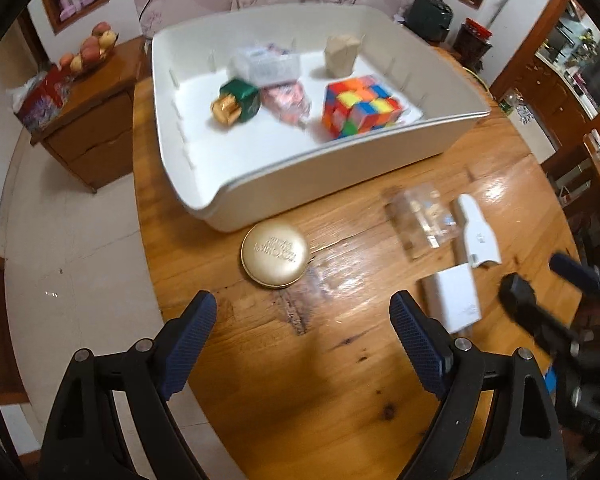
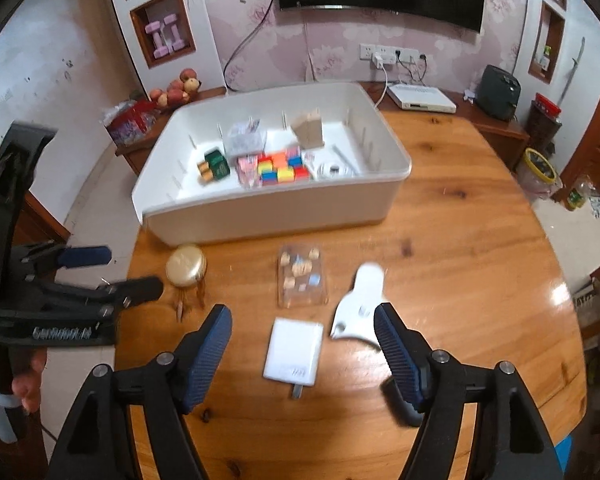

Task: Organize rigid objects
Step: 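Move both tools back to the table items, then grasp the gold round tin with the left tool while the right tool grasps the white charger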

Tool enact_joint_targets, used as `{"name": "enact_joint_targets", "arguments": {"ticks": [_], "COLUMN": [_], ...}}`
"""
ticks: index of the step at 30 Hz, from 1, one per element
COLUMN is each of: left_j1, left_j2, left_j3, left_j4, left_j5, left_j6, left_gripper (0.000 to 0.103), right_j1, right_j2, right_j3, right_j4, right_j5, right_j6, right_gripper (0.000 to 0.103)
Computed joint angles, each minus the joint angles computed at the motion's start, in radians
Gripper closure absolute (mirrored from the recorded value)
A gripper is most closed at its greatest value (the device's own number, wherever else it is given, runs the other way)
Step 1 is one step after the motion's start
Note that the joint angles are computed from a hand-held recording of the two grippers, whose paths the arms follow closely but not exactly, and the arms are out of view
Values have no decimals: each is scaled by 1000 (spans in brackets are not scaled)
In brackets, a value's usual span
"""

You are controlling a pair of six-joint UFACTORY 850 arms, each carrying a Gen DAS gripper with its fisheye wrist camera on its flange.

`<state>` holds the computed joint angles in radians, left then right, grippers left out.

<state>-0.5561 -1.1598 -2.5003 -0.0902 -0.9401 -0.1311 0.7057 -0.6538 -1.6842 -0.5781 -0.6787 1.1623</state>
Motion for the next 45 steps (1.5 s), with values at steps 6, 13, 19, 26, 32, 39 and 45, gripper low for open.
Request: {"name": "enact_joint_targets", "arguments": {"ticks": [6,13,19,26,32,39,45], "left_j1": [11,15,7,-13,-25,-26,-24], "left_j2": [-43,-115,-153,-111,-120,-52,-23], "left_j3": [-7,-91,-145,-66,-79,34,82], "left_j4": [19,38,68,137,197,213,152], "left_j5": [28,28,44,93,89,156,170], "left_j6": [-55,-87,-93,-127,-174,-207,-181], "left_gripper": [13,13,11,11,12,43,43], "right_j1": [17,31,43,46,47,54,50], "right_j2": [-33,-78,-114,-141,-150,-146,-136], "right_j3": [34,38,15,-4,-10,-6,9], "right_j4": [-11,-32,-61,-71,-125,-160,-150], "right_j5": [16,16,-18,-47,-51,-29,-11], "right_j6": [91,173,227,256,300,304,285], "right_gripper": [29,29,29,29,33,56,56]}}
